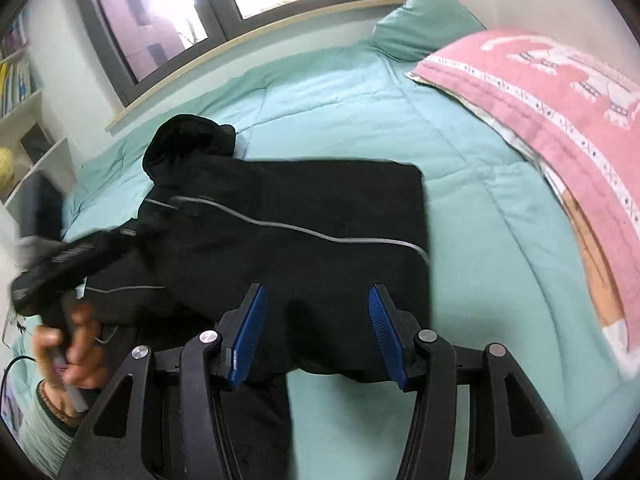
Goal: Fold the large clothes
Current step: 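Fold the held sleeve across the jacket body with the right gripper, then open the right gripper and smooth the folded sleeves with both grippers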
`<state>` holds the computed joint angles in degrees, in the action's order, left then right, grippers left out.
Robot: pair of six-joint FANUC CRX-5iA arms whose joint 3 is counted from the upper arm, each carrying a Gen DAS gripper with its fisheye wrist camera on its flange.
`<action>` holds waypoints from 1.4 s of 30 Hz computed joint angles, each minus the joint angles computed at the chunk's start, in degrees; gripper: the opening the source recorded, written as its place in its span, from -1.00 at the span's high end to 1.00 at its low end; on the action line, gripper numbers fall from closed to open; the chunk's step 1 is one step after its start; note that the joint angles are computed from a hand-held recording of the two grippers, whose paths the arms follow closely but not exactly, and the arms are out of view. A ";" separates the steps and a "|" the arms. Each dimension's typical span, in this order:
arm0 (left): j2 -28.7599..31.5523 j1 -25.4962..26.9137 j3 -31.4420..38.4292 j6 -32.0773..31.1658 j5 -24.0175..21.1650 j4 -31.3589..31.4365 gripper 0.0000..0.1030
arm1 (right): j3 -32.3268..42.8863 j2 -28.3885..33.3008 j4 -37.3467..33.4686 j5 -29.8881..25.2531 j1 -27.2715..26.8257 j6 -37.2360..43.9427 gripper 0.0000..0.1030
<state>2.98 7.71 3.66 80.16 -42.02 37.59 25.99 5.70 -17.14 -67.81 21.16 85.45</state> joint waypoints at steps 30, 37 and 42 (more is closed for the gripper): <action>-19.48 33.83 -15.17 -12.76 -14.59 -2.78 -0.05 | 12.19 13.38 15.50 -0.72 25.42 -5.37 -0.11; -11.67 20.19 -8.33 -12.33 -12.07 -9.09 -0.29 | 13.51 16.59 19.32 1.92 29.70 -8.60 -0.12; -3.29 19.09 -4.99 -0.10 -15.53 -17.65 -0.06 | 7.65 16.53 20.02 2.44 29.44 -7.29 -0.24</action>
<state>-0.31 26.80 -1.33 80.06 -57.55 19.93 33.64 22.23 2.88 -65.37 50.61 78.17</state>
